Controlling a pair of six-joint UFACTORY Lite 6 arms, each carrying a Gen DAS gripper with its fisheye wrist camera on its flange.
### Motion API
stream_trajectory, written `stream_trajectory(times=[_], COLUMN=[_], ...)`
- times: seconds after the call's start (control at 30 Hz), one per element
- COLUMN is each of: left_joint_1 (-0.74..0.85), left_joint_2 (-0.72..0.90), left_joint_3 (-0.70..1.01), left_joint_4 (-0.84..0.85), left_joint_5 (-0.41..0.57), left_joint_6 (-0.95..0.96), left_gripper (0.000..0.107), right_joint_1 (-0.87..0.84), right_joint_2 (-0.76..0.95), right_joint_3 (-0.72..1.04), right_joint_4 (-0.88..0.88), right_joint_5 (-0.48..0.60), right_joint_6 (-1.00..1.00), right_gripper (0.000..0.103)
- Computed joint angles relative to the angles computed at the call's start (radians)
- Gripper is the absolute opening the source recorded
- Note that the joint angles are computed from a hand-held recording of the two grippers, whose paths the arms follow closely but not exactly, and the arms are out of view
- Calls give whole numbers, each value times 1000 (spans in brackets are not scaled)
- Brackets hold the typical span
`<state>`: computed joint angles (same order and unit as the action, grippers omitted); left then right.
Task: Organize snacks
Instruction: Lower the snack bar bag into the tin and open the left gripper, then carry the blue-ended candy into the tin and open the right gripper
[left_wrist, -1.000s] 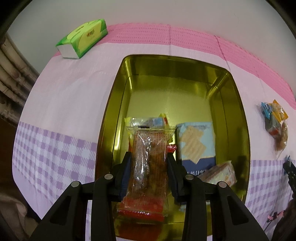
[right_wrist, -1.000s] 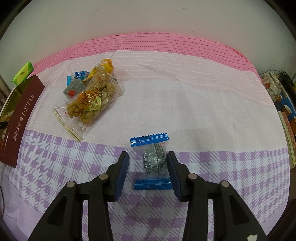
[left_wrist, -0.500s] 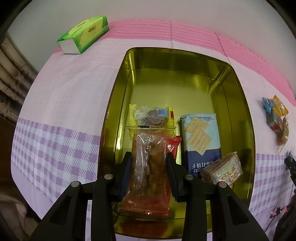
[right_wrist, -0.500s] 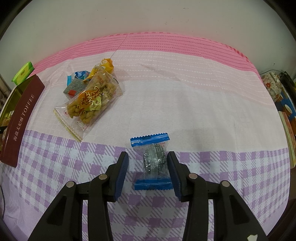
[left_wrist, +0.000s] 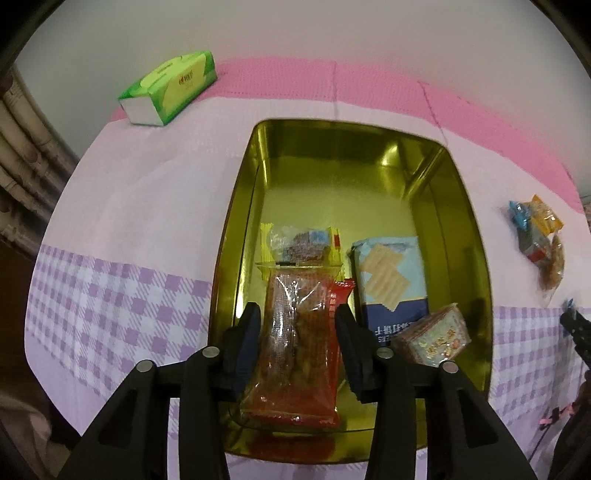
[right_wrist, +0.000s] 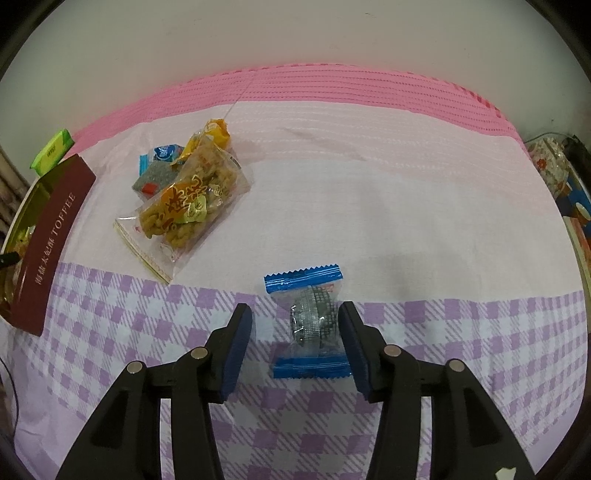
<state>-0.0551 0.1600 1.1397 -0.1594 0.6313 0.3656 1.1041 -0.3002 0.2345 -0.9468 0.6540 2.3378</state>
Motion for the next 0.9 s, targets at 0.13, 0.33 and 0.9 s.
stream_trajectory(times=[0.13, 0.33, 0.9], left_joint_1=[0, 1, 88], left_joint_2=[-62, -149, -238], left_joint_3=[-40, -110, -182], left_joint_4=[-14, -60, -139], left_joint_5=[-26, -47, -36], left_joint_6=[35, 87, 174], left_gripper=[48, 55, 67], right_joint_1=[2, -9, -17], right_joint_2=[34, 39, 113], right_joint_3=[23, 34, 128], right_joint_4=[23, 50, 119], right_joint_5=[12, 19, 62], right_joint_6=[-21, -50, -85], right_gripper=[44, 36, 22])
